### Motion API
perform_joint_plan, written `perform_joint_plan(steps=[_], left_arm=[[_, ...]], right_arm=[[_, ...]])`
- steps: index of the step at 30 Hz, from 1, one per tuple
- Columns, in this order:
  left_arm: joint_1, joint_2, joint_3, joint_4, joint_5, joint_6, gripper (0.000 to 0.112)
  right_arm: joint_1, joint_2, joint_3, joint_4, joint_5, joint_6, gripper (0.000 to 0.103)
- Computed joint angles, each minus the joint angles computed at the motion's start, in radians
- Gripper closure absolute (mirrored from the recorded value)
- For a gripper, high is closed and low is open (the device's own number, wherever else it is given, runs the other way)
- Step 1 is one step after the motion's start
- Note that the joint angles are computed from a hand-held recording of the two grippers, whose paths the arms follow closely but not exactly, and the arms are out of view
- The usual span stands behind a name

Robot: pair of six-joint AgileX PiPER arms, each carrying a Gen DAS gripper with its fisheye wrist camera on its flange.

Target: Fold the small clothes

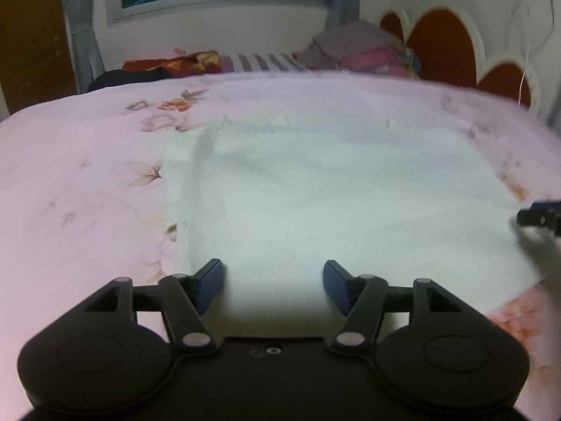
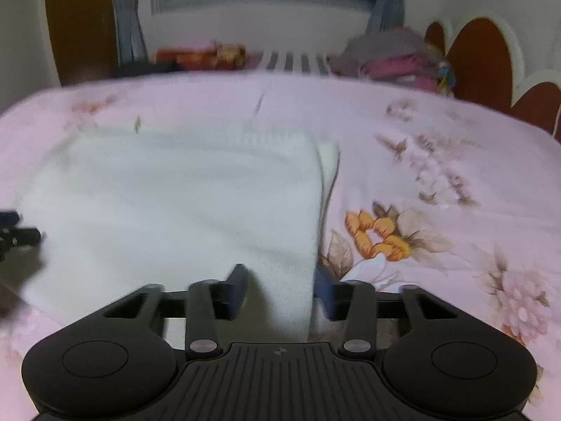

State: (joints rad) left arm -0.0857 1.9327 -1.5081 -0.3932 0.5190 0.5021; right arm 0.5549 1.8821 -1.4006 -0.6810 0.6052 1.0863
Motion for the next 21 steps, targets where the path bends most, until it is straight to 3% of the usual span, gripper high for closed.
perform_joint_plan(steps=[2,6,9,11,21], left_arm=[[0.0,-0.043,0.063,-0.025,-0.024,0.012,0.05],[0.003,-0.079,0.155,-0.029,-0.05,0.006,0.05],[0.019,-0.108,0.206,-0.061,-0.071,0.05,0.05],[0.024,-0.114,0.208,-0.057,-0.064,0.044,0.05],[0.0,-0.121,0.214,0.046,-0.074,-0.061,0.05]], right_arm=[[0.018,-0.051,0.069,-0.014,-0.076,0.043,0.073],[0.058,-0.05,0.082,0.027,-0.061,0.026,0.073],[0.067,-0.038,0.111,0.039,-0.001,0.052,0.073],[0.062,-0.073,0.177,-0.005,-0.05,0.108,0.073],[0.055,-0.075,0.173,0.037,-0.042,0.047,0.073]])
